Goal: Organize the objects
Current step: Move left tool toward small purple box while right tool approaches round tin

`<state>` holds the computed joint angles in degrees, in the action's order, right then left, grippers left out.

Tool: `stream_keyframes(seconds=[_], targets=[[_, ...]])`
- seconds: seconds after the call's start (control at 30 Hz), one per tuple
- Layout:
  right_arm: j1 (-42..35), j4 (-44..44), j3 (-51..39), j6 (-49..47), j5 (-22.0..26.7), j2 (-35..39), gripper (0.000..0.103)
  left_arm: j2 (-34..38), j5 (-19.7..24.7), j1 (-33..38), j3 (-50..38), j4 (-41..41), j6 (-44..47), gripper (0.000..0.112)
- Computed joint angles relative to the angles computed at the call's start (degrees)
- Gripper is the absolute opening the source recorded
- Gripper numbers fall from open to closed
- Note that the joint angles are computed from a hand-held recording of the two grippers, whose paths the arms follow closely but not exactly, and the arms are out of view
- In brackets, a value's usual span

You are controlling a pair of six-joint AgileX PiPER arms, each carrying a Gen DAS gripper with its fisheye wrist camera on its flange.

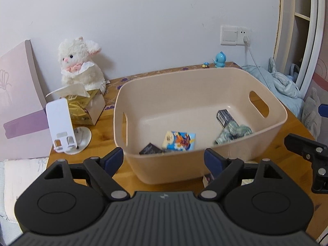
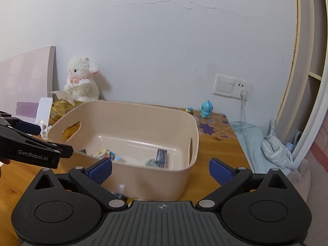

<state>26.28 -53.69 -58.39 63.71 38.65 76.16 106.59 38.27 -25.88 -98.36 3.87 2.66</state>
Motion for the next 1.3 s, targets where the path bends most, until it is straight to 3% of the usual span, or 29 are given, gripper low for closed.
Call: stream_keyframes(seconds=[0.23,0.63,1.3], targets=[[0.5,1.26,3.87,1.46,0.14,-0.28,0.103,-2.34,-2.21,0.13,7.04,-1.05,0.57,0.087],[-2.01,2.74,9.06,3.23,-3.93,3.64,0.103,0.47,-5.97,0.54,12.69,-2.07,0.59,0.087],[-7.61,4.47,9.25,-0.43,-13.31,13.42,0.103,7.13,-8.95,1.2,11.26,-15.09,11.42,0.087]])
